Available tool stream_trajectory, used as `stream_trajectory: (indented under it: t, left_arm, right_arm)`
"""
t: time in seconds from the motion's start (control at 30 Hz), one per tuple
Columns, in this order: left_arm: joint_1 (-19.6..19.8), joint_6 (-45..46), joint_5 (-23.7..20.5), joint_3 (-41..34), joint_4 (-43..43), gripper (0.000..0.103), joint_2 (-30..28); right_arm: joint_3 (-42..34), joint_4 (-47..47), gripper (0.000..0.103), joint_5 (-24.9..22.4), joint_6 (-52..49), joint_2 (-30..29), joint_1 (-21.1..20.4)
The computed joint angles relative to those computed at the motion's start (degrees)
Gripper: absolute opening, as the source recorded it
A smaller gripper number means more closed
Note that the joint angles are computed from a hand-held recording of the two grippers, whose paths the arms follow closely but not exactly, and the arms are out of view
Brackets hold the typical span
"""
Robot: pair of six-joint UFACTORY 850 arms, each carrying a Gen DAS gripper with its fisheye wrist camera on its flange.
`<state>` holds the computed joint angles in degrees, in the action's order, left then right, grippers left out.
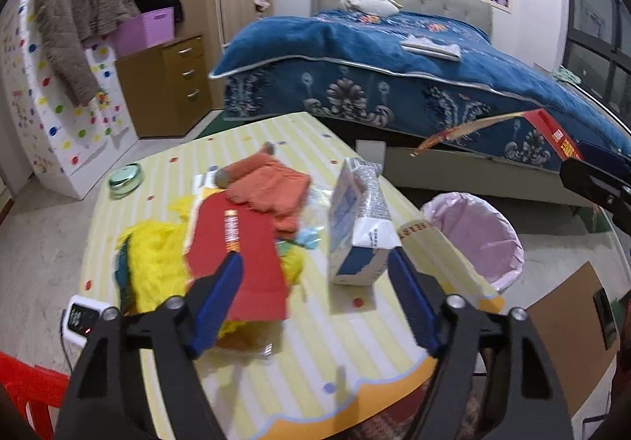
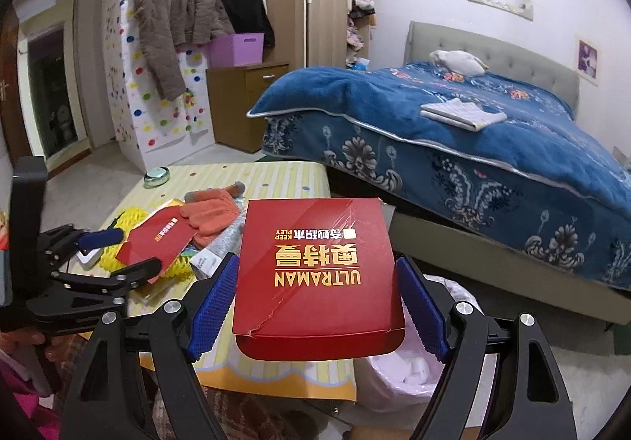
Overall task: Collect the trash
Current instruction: 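Lift the red box with the right gripper while the left gripper grasps the milk carton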
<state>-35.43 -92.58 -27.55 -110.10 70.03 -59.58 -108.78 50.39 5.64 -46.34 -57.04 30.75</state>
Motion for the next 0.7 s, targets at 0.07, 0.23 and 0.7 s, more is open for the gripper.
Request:
stream_trajectory:
  t: [0.07,0.23,0.7]
  left_arm:
    - [-0.02,4.23,0.51,-3.05,-3.27,0.071,-1.85]
    - [0.2,16.54,-1.46,-13.64,-13.97,0.071,-8.65]
    - [1.08,25.7,-5.4,-23.5,-26.24,0.039,-15.3]
  right_arm:
    - [0.11,2.79,0.079,0.67,-2.76,-0.06,-0.06]
    - [1.0,3.11,0.079,1.29,-2.56,0.31,-0.41]
    - [2.52,7.68,0.079,0.92,-6.15,0.65,-0.85]
